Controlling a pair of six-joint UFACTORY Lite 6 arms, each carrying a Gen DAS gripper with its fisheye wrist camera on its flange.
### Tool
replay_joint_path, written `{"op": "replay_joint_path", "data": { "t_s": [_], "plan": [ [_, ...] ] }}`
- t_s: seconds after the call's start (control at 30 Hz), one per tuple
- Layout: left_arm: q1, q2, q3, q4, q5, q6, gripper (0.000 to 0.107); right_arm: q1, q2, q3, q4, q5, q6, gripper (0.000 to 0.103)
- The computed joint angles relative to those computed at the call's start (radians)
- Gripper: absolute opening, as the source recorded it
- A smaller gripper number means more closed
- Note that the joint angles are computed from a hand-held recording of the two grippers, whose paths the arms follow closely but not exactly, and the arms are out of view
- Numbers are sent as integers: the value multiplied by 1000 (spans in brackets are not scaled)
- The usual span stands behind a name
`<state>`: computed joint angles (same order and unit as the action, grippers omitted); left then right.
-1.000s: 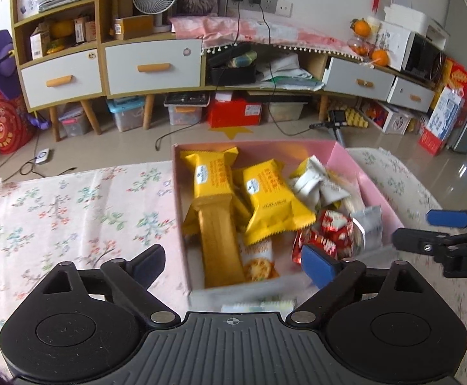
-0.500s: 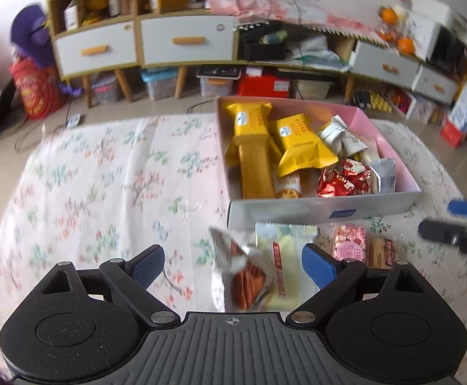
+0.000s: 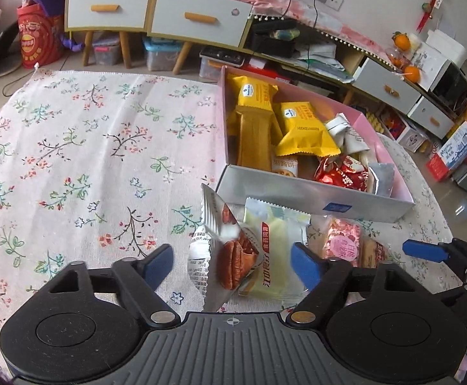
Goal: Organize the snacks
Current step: 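Withdraw both open tools from the box back to the snack pile, then grasp the white nut packet with the left tool while the right tool grasps the beige cake packet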
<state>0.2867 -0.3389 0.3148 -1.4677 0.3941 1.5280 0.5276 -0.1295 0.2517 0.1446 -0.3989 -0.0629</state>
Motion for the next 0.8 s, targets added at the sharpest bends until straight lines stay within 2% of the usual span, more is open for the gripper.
{"op": "replay_joint_path", "data": {
  "t_s": [0.07, 0.2, 0.53, 0.8],
  "plan": [
    [-2, 20, 7, -13, -11, 3, 62, 29, 22, 4, 60, -24, -56, 93],
    [18, 57, 22, -29, 7, 24, 53, 56, 63, 25, 97, -33, -94, 88],
    [52, 54, 33, 47, 35, -28, 50, 95, 107, 60, 194, -47, -179, 75],
    [92, 48, 48, 132, 64, -103, 49, 102, 95, 72, 217, -23, -216, 54]
  ]
}}
